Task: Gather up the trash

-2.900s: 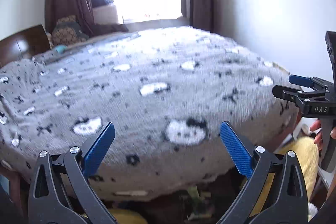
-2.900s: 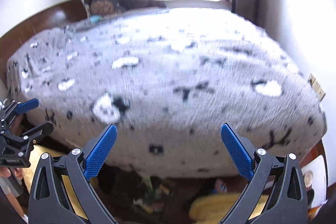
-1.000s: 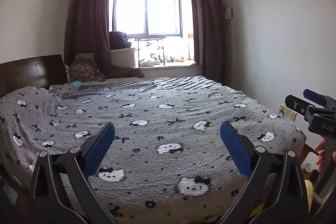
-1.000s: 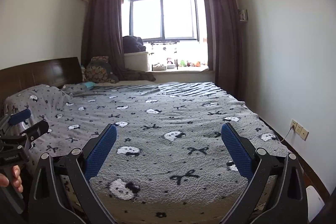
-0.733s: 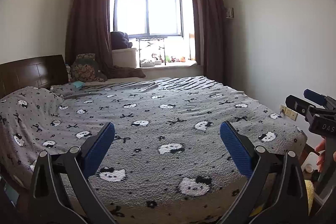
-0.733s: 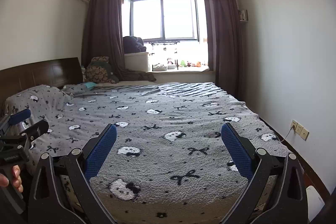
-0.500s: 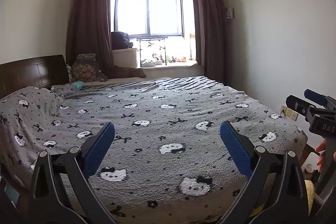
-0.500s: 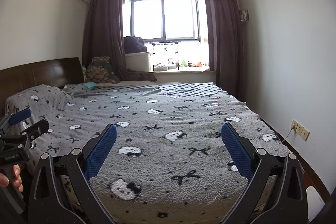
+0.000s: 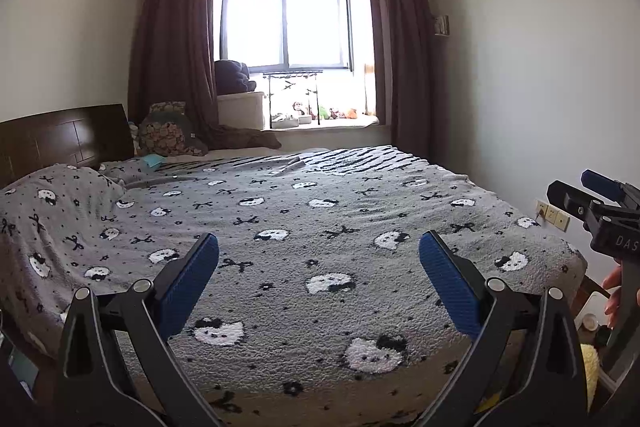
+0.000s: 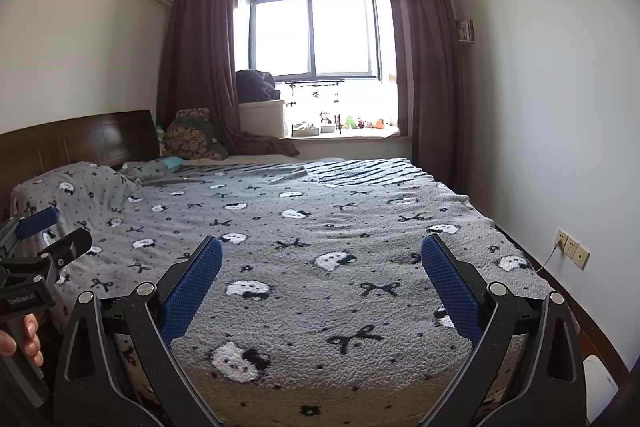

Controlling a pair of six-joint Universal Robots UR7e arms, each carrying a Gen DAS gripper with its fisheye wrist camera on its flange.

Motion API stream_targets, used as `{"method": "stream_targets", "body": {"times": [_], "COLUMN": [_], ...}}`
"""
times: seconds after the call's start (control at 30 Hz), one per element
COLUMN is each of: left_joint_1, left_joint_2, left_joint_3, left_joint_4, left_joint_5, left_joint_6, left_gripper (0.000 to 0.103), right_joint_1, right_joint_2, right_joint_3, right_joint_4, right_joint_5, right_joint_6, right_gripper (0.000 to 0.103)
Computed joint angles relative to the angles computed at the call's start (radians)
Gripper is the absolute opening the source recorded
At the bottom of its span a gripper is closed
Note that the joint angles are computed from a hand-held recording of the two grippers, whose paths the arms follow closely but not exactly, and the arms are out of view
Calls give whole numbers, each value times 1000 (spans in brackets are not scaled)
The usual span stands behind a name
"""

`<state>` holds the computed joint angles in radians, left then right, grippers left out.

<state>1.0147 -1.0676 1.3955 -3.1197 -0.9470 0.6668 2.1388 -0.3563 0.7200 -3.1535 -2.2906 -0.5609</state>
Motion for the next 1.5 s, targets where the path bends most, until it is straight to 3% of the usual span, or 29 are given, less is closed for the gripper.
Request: {"method": "stream_targets", "body": {"times": [1.1,1.5], "left_joint_1": [-2,-9], "left_joint_2": [-5,0], "left_joint_3": [-2,4], "left_joint_4": [-1,-57], "left_joint_5": [17,43], "left_joint_6": [-2,13], "left_gripper": [95,95], "right_joint_1": [0,2], "right_joint_2": [-7,-7], "right_joint_3": [18,15], "right_joint_4": [-12,-6], "right_joint_5": [-3,-8], "right_joint_6": [0,1], "right_gripper": [100,100]}}
